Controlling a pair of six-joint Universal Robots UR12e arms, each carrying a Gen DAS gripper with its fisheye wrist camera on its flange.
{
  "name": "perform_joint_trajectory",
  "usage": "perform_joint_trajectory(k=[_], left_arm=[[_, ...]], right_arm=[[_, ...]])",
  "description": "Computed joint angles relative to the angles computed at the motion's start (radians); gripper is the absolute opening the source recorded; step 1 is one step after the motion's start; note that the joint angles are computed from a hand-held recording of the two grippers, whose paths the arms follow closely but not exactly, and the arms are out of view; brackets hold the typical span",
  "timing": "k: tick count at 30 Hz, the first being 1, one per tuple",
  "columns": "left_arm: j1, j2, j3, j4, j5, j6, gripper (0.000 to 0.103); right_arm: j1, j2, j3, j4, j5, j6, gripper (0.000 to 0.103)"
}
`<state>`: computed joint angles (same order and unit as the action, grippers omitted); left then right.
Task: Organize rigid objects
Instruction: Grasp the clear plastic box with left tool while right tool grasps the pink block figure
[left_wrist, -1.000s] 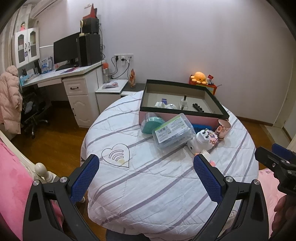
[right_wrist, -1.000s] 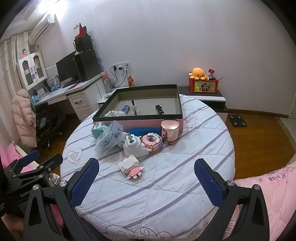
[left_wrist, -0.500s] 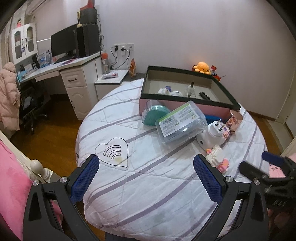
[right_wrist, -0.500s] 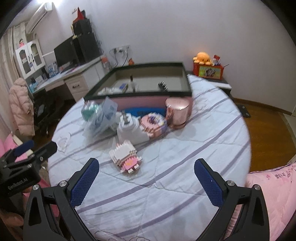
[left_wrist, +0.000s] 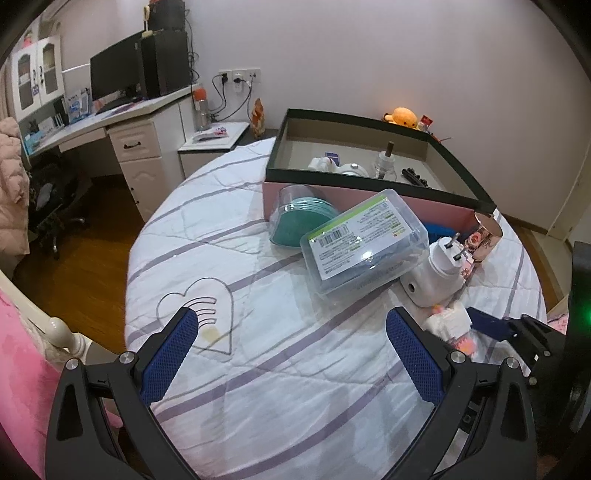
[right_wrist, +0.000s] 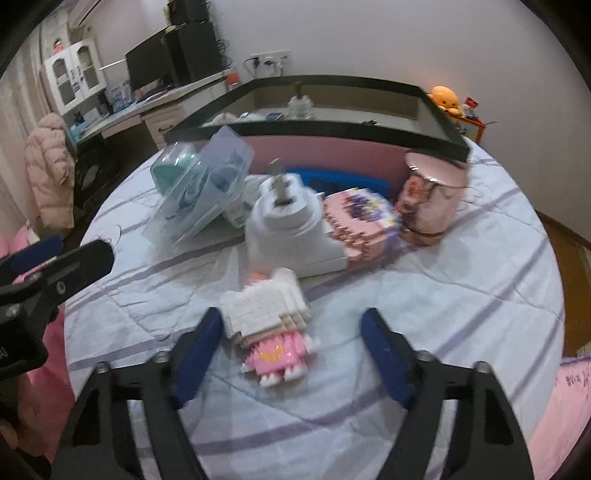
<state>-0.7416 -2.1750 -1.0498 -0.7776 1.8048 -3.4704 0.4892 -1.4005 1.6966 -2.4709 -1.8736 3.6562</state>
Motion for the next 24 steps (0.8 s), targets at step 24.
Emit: perform_joint_trajectory(k=[24], left_arm=[[0.014, -0.089, 0.128, -0.017, -0.166, -0.033, 0.103]], right_arm=[[-0.046, -0.033, 0.044, -0.052, 0.058, -0.005, 0.046]])
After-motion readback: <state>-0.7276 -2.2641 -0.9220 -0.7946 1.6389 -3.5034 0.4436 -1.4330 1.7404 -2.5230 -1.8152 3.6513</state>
